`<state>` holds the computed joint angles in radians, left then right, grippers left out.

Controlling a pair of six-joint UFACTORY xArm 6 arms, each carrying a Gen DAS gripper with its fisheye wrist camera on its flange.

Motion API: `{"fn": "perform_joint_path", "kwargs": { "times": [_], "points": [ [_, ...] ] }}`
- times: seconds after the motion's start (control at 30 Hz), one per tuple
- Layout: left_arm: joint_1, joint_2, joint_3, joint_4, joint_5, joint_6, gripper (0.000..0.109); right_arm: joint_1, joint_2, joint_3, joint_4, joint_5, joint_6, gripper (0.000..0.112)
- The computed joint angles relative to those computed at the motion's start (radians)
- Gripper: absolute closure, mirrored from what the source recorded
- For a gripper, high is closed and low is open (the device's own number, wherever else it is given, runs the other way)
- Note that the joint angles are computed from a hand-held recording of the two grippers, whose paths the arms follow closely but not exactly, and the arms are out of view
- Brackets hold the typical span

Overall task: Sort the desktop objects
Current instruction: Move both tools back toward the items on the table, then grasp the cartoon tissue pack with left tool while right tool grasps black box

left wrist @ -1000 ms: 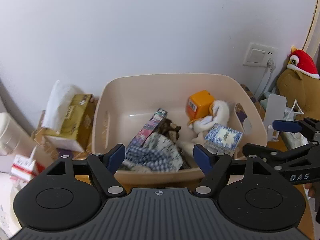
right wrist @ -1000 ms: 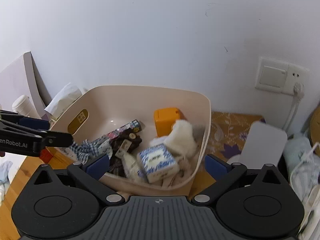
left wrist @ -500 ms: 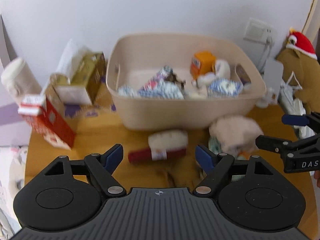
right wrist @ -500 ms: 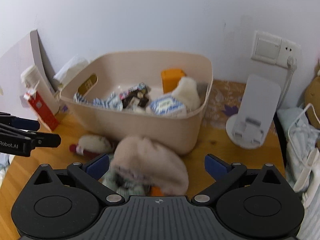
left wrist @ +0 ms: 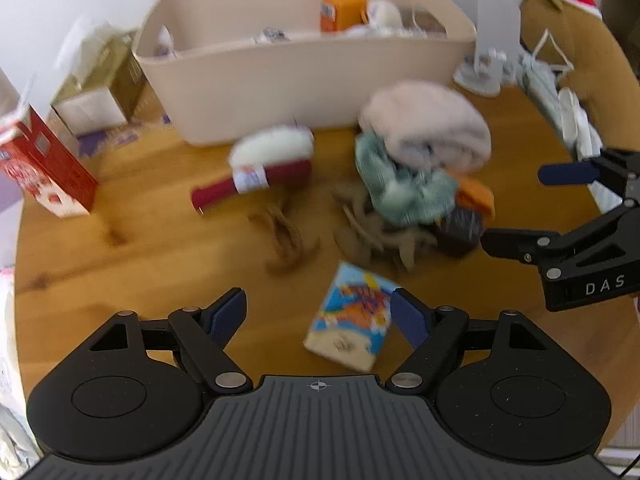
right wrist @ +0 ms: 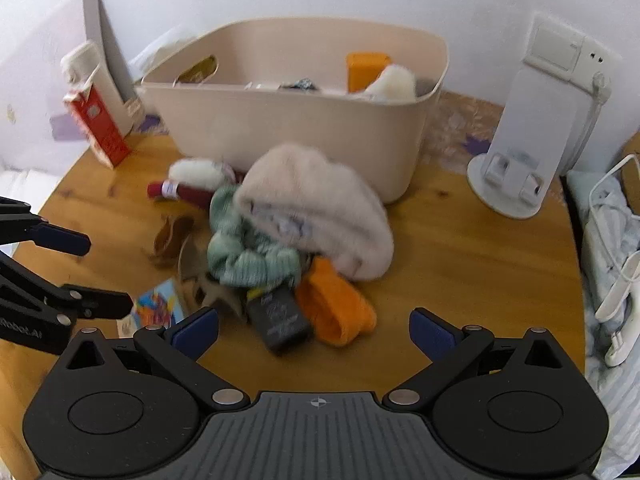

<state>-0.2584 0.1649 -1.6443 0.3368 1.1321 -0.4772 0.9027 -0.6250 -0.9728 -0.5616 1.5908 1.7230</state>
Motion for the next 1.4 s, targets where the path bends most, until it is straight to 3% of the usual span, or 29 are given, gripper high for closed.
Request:
{"fn": "perform_joint_path", "kwargs": {
  "times": [0.3,0.63,1.0,1.3,1.4],
  "points": [
    [-0.017,0.008,0.027,-0.021,0.041,-0.038,0.028,0.028,0.008,0.029,0.008,-0.022,-0.008,0.009],
    [-0.027,0.045,0.007,-0.017,0.055,-0.043,0.028,0.008,-0.029,0.107,-0.023,-0.143,-0.090,0.032],
    [-0.005,0.079,-0.022,-0.012,0.046,-0.077,0.028,-0.097,-0.052,0.161,0.016,-0.272,-0.259,0.049],
    [0.011,0.102,-0.034,-0.038,0.033,-0.074,0.040,-0.142,-0.061,0.179,0.043,-0.309,-0.343,0.069],
    [0.008,0.105,-0.034,-0.027,0.017,-0.059,0.048,-0.143,-0.061,0.179,0.046,-0.305,-0.351,0.075]
  ]
}}
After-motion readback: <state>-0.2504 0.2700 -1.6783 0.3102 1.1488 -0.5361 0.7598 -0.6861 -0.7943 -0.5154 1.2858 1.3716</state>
